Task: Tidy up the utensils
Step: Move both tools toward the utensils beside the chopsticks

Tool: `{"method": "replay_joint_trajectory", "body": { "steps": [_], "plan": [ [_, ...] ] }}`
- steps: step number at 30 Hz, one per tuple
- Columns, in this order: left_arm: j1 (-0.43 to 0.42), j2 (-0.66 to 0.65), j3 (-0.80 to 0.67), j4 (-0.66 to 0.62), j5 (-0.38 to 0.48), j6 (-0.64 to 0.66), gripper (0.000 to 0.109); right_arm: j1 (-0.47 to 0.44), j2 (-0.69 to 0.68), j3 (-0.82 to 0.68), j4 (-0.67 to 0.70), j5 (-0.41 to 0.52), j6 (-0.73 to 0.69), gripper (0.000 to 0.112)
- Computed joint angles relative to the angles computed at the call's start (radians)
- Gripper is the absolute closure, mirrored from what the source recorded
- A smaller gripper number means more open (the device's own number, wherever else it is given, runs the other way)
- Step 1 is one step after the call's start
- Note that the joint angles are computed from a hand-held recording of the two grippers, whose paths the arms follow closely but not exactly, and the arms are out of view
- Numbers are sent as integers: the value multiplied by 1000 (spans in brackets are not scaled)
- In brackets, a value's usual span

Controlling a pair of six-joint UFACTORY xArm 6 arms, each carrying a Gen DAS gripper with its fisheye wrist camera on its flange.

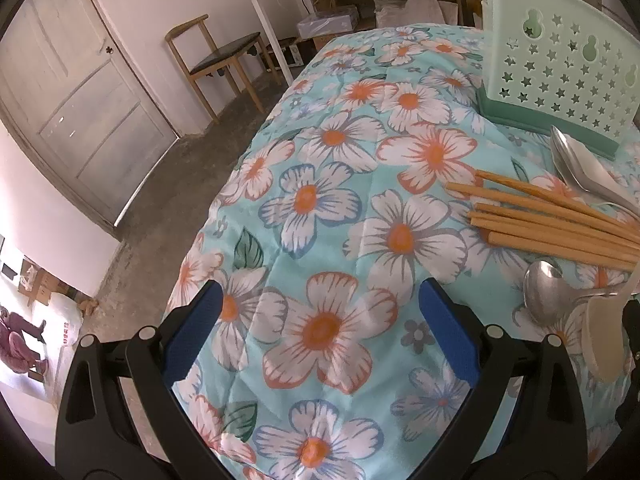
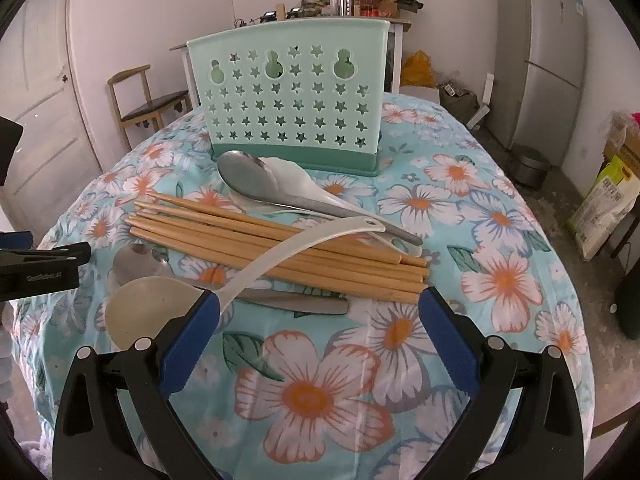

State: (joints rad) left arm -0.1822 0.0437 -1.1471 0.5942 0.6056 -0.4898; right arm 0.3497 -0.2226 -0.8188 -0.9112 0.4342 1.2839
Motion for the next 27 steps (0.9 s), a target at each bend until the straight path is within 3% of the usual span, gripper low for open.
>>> {"method": "replay_joint_trajectory", "body": {
  "steps": [6,12,18,26,27],
  "plan": [
    [-13,15,-23,16,13,-10,14,-14,5,8,52,-32,-45,16],
    [-11,26,-30,-29,-17,30,14,-35,8,27,194,-82,-139,16],
    [7,27,-5,-214,-155,213,14,-43,10,37,277,-106,-200,16],
    [-5,55,-24,-602,-316,538,14,-61,-6,69,329,-162,-232,15],
    [-12,63,-35,-661,-319,591,19,-63,-7,72,335,-170,-235,15]
  ]
}}
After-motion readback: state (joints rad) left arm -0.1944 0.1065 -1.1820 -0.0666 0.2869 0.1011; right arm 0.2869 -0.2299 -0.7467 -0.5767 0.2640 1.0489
